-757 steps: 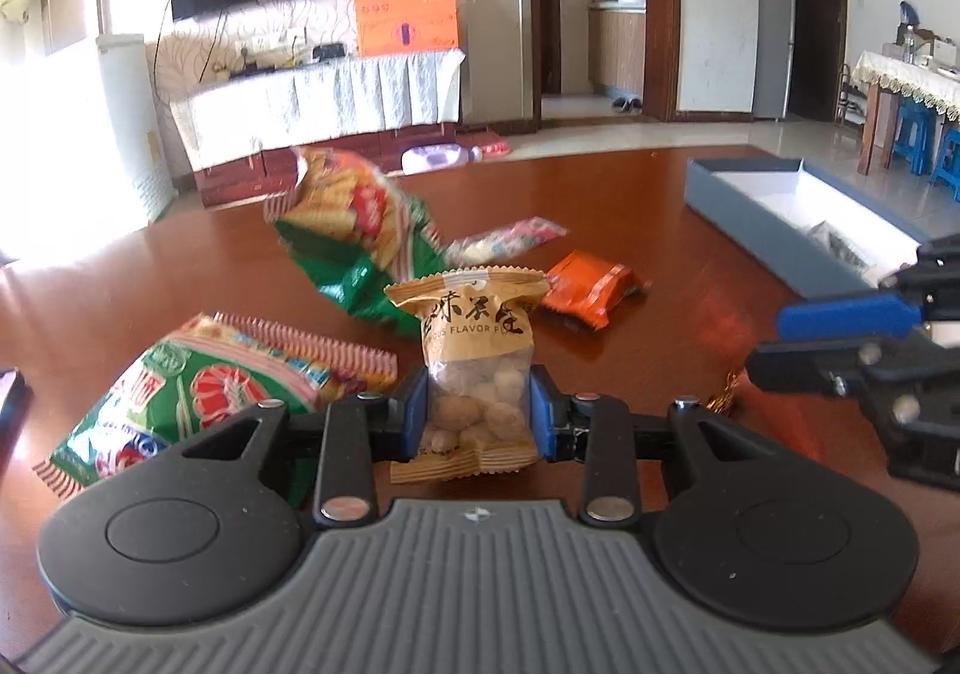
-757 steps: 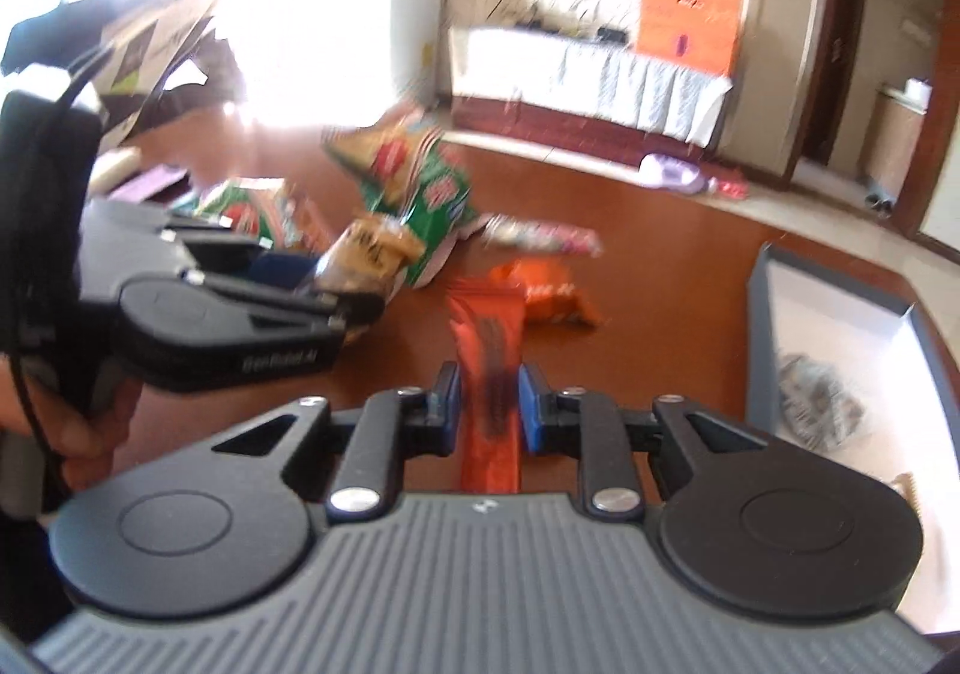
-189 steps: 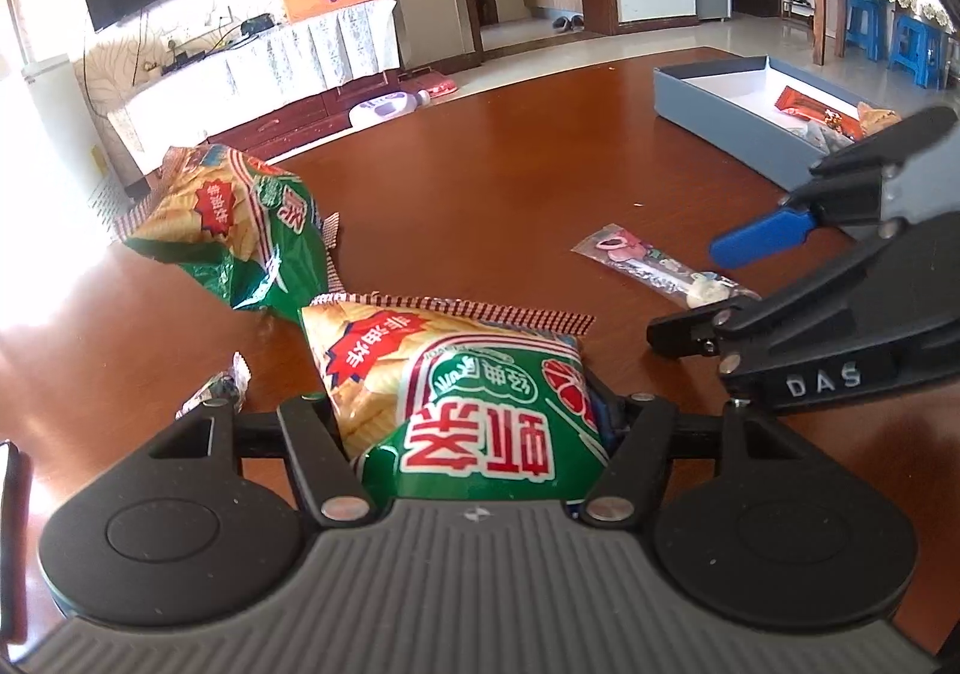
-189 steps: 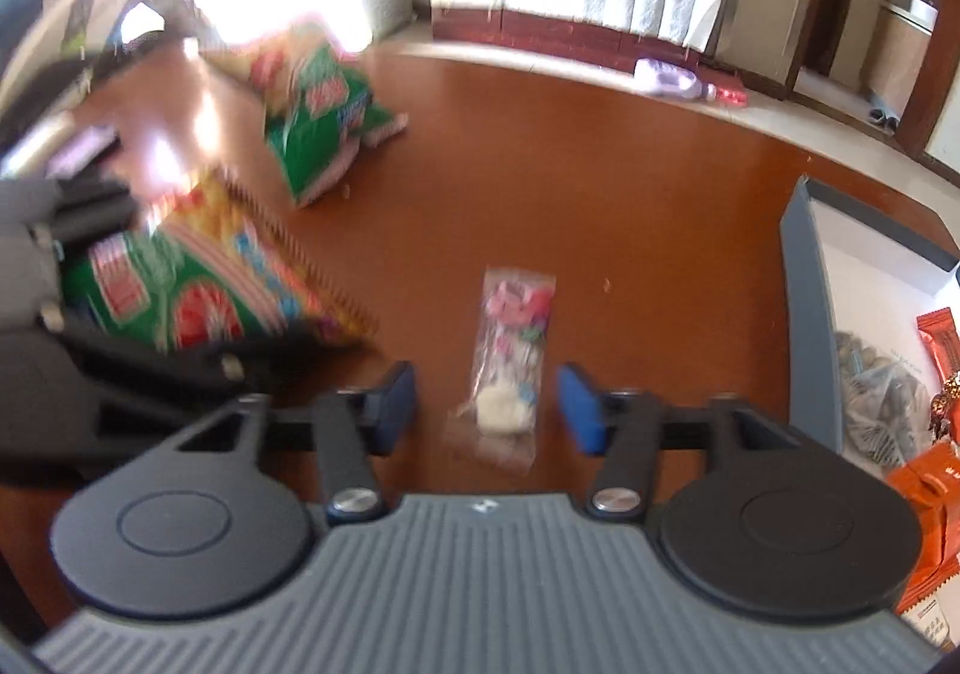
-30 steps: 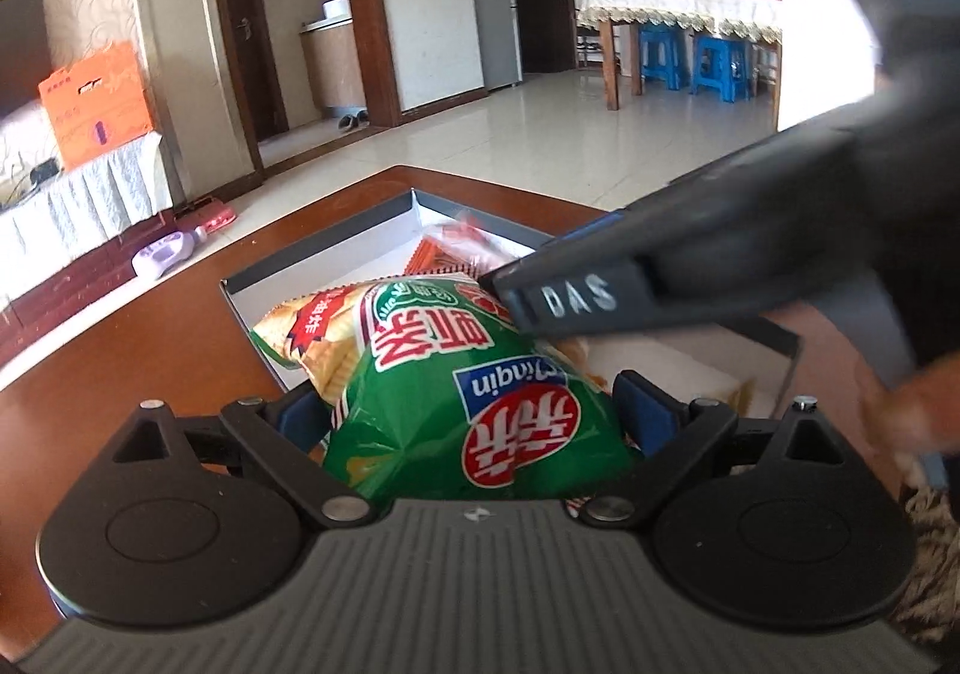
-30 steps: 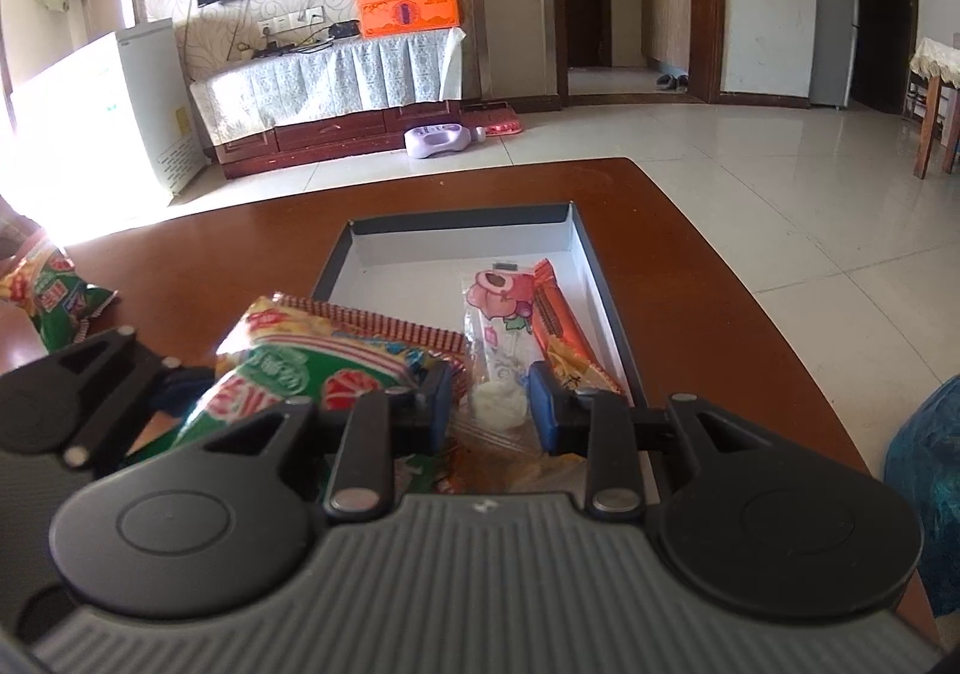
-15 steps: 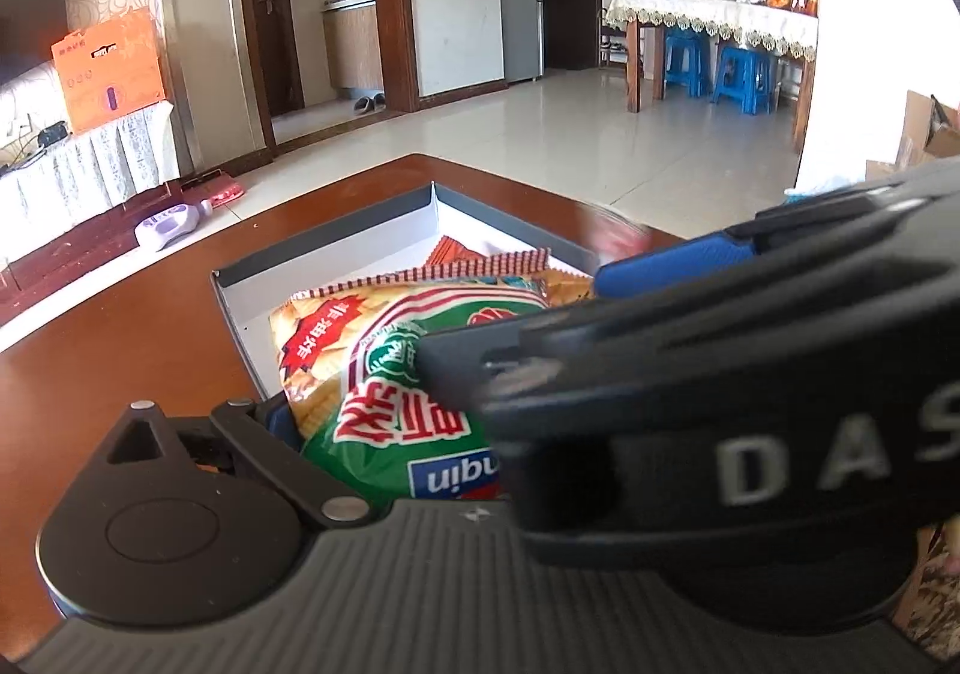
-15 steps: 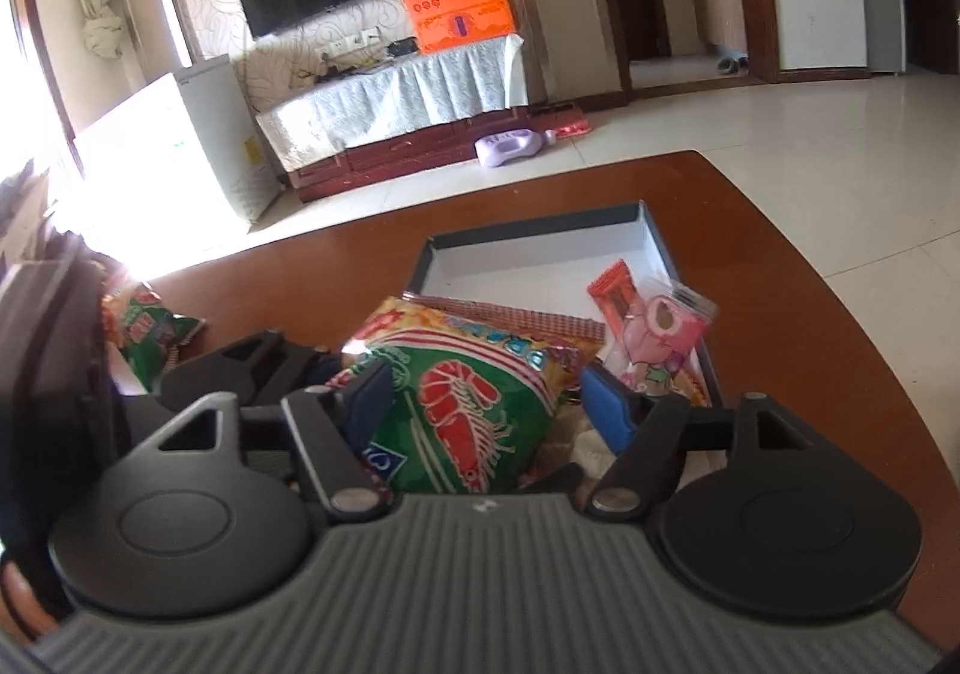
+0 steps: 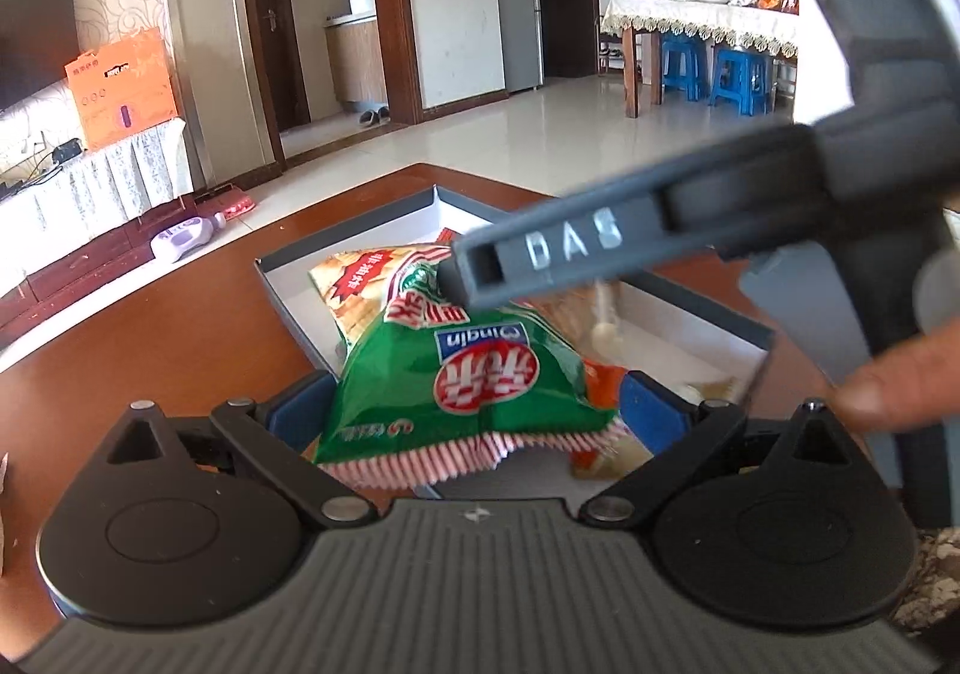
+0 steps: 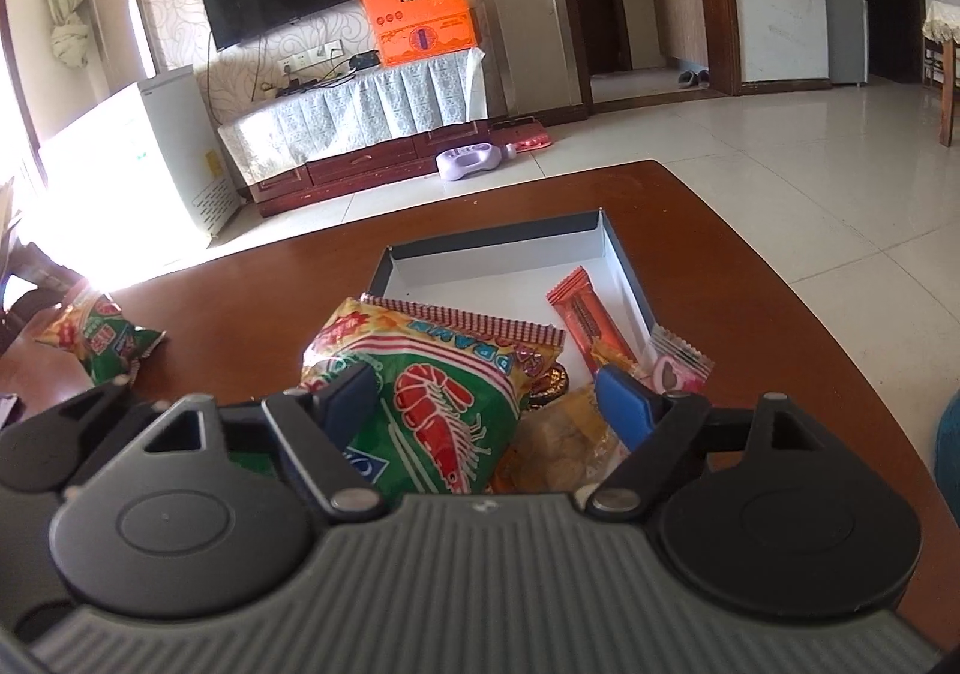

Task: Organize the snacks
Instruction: 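Open both grippers to release the chip bag and candy packet into the box, then move both open grippers to the second shrimp chip bag and small wrapped sweet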

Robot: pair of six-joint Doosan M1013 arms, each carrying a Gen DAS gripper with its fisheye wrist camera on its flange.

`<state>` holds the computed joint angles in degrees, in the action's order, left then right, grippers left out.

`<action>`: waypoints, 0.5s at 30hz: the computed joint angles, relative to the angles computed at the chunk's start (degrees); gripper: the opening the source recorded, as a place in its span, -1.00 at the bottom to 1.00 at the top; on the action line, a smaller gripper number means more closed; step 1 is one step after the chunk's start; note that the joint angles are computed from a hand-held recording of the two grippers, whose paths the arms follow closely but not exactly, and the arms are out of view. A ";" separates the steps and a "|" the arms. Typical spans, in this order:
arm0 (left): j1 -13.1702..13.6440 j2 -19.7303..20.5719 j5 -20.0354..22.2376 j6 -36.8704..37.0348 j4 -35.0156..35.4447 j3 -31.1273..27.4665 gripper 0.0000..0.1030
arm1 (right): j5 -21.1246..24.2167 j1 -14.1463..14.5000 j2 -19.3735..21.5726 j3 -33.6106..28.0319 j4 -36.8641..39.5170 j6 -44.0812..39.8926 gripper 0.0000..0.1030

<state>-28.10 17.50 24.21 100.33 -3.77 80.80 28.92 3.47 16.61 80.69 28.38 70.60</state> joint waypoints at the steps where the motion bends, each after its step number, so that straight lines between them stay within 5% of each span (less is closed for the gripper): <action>1: -0.08 -0.64 0.15 0.36 -0.53 0.80 0.98 | -0.55 -0.08 -0.33 0.41 0.11 0.71 0.59; 15: -2.24 -6.19 -2.14 -4.89 5.36 7.51 0.98 | -14.57 -1.53 -7.13 10.42 18.71 -5.13 0.60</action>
